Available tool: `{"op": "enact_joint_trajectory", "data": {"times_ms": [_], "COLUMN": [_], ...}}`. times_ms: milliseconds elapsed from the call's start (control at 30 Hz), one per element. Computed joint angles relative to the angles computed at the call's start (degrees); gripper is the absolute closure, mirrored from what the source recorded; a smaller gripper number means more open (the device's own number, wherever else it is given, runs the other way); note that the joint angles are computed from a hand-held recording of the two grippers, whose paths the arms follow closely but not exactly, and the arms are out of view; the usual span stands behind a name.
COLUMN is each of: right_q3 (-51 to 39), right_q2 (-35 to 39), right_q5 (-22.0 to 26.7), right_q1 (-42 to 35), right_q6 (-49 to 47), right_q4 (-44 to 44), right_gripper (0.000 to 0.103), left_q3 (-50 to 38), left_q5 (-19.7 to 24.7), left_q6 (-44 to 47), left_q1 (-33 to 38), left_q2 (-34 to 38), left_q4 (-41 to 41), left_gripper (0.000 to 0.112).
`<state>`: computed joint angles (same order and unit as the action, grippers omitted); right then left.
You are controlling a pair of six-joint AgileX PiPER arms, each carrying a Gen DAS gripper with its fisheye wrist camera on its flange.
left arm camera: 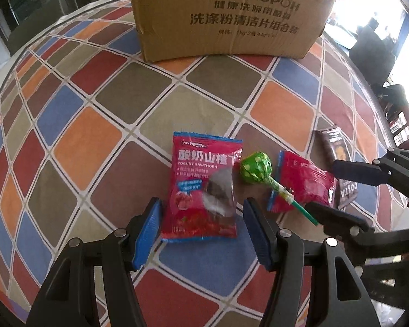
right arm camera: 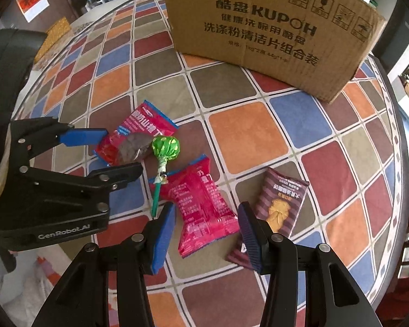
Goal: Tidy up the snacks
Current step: 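Move both open tools back to the red and pink candy packets, then grasp the pink candy packet with the right tool while the left tool grasps the red hawthorn packet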
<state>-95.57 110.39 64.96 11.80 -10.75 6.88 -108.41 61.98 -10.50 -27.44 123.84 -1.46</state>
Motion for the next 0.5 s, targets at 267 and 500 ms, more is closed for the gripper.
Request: {"op": "enact_joint_trajectory", "data": {"times_ms": [267, 500], "right_q3": [-2.3, -3.6], "right_q2": [2.3, 4.3], "right_q5": [0.8, 1.3], "right_q1": [-0.3, -0.7], "right_q6": [-0.6, -1.0], "right_q4": [2.5, 4.6], "right_gripper": [0.055, 0.055], "left_q3": [-3.5, -1.4], "left_q5": [0.7, -2.1], "left_q6": [-0.7, -1.9], "left_q1": [-0.1, -1.0], "left_q2": [2.2, 1.4], "left_q4": [1.6, 4.6], "left_gripper": [0.053, 0.061]}}
